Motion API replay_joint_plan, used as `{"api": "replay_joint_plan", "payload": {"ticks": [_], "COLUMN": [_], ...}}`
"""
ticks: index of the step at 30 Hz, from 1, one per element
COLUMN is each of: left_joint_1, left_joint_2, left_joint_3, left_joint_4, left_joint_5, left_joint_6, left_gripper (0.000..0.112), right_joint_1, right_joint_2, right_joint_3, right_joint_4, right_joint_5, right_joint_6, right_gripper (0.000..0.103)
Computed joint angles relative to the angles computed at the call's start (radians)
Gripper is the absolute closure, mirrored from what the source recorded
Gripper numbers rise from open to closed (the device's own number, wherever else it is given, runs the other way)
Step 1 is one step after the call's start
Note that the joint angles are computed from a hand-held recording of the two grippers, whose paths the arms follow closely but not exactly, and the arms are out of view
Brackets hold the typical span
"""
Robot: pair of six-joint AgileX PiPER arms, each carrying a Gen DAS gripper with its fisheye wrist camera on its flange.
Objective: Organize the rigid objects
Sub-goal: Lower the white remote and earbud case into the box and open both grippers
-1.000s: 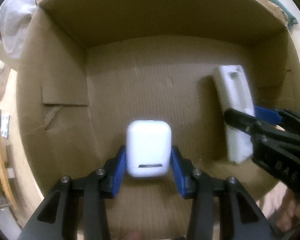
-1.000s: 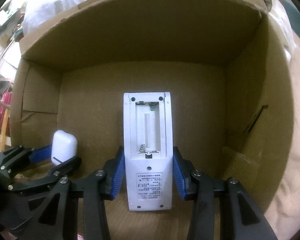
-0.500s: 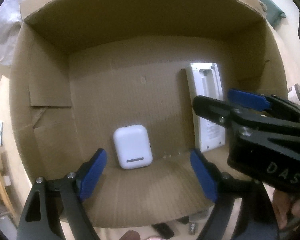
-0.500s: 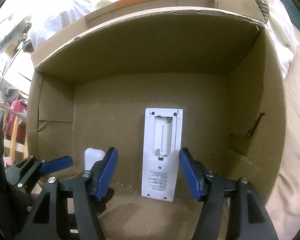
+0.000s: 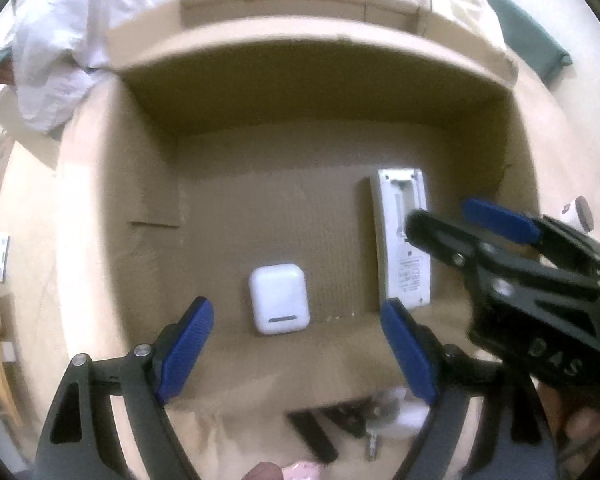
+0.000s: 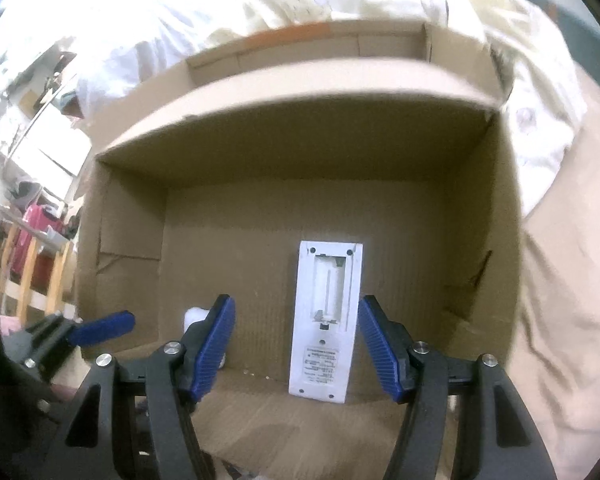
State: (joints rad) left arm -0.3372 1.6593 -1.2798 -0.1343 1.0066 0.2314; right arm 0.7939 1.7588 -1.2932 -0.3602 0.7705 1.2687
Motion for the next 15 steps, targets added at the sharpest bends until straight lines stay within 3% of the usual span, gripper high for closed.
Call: {"api": "replay_joint_plan", "payload": {"ticks": [3, 6, 15], "left_joint_1": [0.041, 0.065, 0.225], "left_joint_2": [-0.046, -0.091, -0.213], "left_joint_3": [-0.006, -0.014, 0.089], "left_joint_4": [-0.027, -0.042, -0.086], "left_joint_5": [0.047, 0.088, 0.126], "left_joint_6": [0.013, 0.010, 0.106], "left_gripper": [0.028, 0.028, 0.028], "right_joint_1": [0.033, 0.084, 0.275], "right_joint_2": [-0.057, -0.101, -0.198], "right_joint_3": [0.023, 0.020, 0.109], "right_joint_4": [-0.036, -0.086, -0.147], "right_joint_5": [0.014, 0.083, 0.196], "right_joint_6": [0.040, 0.079, 0.264], "right_gripper": [0.036, 0.036, 0.036]}}
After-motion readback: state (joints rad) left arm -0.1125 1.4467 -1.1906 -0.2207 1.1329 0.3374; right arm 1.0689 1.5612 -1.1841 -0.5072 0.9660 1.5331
